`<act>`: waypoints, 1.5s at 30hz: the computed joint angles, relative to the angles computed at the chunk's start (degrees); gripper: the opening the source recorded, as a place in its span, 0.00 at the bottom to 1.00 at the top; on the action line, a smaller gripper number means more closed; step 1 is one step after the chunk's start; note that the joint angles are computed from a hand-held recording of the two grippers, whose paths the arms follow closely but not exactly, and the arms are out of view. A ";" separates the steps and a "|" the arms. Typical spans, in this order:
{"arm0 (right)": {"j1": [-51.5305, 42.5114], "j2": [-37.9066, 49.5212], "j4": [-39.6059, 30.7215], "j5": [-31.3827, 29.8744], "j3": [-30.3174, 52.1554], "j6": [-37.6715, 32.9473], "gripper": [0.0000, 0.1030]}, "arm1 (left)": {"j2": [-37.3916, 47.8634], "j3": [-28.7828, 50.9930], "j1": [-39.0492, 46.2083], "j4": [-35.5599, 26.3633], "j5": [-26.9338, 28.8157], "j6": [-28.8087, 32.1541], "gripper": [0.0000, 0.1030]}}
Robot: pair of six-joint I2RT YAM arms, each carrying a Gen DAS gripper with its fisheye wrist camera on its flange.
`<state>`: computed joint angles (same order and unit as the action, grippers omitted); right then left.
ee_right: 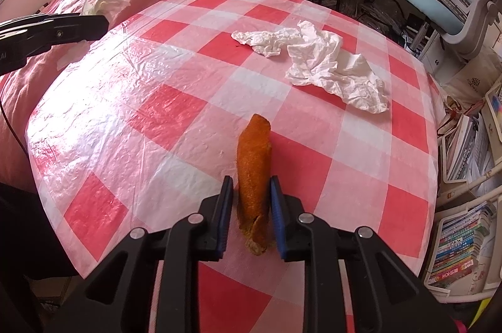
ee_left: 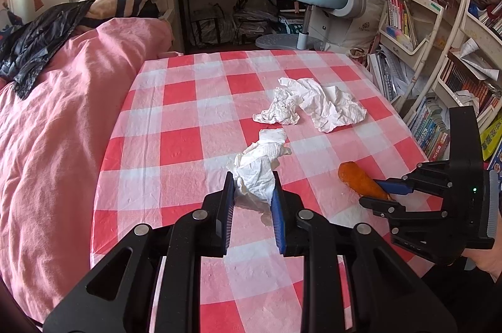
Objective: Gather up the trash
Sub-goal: 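Hold the tissue and orange scrap raised above the table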
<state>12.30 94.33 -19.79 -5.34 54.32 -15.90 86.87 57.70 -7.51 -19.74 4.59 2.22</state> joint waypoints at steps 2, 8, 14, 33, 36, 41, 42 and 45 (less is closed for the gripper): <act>0.03 0.01 0.03 0.00 -0.03 0.01 0.23 | 0.00 0.00 0.00 0.00 0.00 0.00 0.20; 0.16 -0.11 0.11 0.08 -0.18 0.10 0.23 | 0.08 -0.01 0.02 0.10 0.04 0.00 0.20; 0.16 -0.12 0.07 0.06 -0.17 0.13 0.23 | 0.16 0.01 -0.01 0.16 0.01 0.00 0.20; 0.61 -0.36 -0.16 -0.31 -0.15 -0.20 0.19 | 0.55 -0.47 0.27 0.78 0.56 -0.22 0.20; 0.81 -0.65 -0.12 -0.56 -0.20 -0.12 0.18 | 1.07 -0.85 1.24 1.27 1.44 -0.48 0.20; 0.23 -1.97 0.33 -1.90 -0.56 0.25 0.18 | 1.77 -1.14 1.96 1.67 2.34 -1.02 0.20; -0.07 -2.30 0.41 -2.30 -0.64 0.34 0.18 | 1.74 -1.02 1.83 1.53 2.15 -1.04 0.20; -1.25 -3.17 0.66 -3.78 -0.67 0.71 0.18 | 1.85 -1.14 1.51 1.80 2.17 -1.18 0.20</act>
